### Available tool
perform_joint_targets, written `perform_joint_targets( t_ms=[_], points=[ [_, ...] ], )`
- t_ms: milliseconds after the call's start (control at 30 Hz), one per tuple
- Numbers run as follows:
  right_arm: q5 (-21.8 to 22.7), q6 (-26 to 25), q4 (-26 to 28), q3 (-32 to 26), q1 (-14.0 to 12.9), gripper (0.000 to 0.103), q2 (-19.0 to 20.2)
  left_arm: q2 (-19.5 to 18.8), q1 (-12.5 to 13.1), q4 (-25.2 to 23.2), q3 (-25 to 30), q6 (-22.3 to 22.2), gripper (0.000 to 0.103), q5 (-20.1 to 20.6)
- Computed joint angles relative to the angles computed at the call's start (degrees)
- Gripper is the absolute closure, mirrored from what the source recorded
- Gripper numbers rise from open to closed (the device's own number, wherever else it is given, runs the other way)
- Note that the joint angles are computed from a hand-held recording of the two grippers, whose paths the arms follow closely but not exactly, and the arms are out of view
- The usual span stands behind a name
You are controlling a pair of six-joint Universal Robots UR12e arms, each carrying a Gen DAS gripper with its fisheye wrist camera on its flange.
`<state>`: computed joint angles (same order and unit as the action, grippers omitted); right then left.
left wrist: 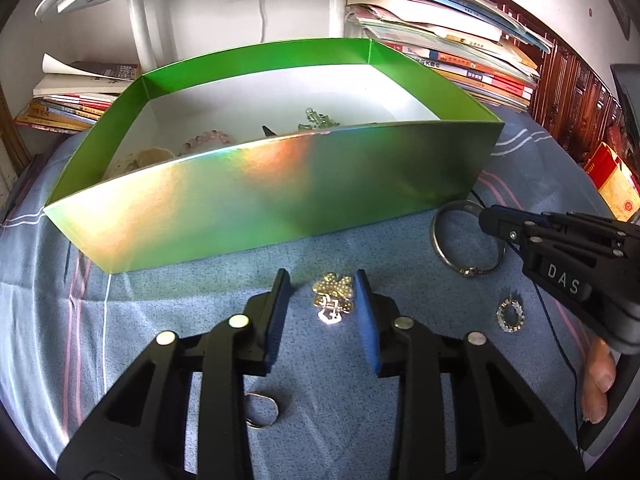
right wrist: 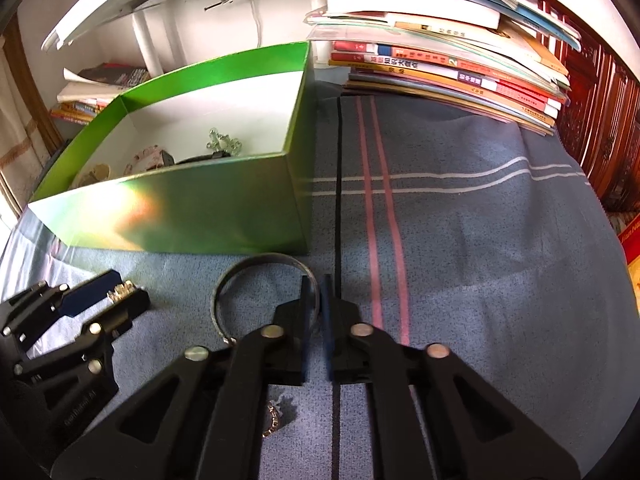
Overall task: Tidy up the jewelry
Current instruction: 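Grasp the gold flower brooch with the left gripper, then drop the gold brooch into the box while the right drops the silver bangle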
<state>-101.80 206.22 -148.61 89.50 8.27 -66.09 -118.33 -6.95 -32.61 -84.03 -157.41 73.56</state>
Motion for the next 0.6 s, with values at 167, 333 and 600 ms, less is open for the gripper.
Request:
perform_joint_targets(
  t_ms=[167, 333, 600],
  points=[
    [1.0, -0.5, -1.51, 0.47, -0.09, 0.098, -0.15, -0.05, 0.04, 0.77, -0.01, -1.38, 0.082, 1.51],
    [-0.16, -1.82, -2.33, 0.28, 0.41, 0.098, -0.19, 0.02, -0.12, 2.21, -0.23, -3.15, 0.082, 5.32],
    [2.32, -2.39, -2.43, -0.35, 0.42, 0.098, -1.38, 1.53, 0.5, 5.27, -1.26, -4.33, 0.082, 7.3]
  ],
)
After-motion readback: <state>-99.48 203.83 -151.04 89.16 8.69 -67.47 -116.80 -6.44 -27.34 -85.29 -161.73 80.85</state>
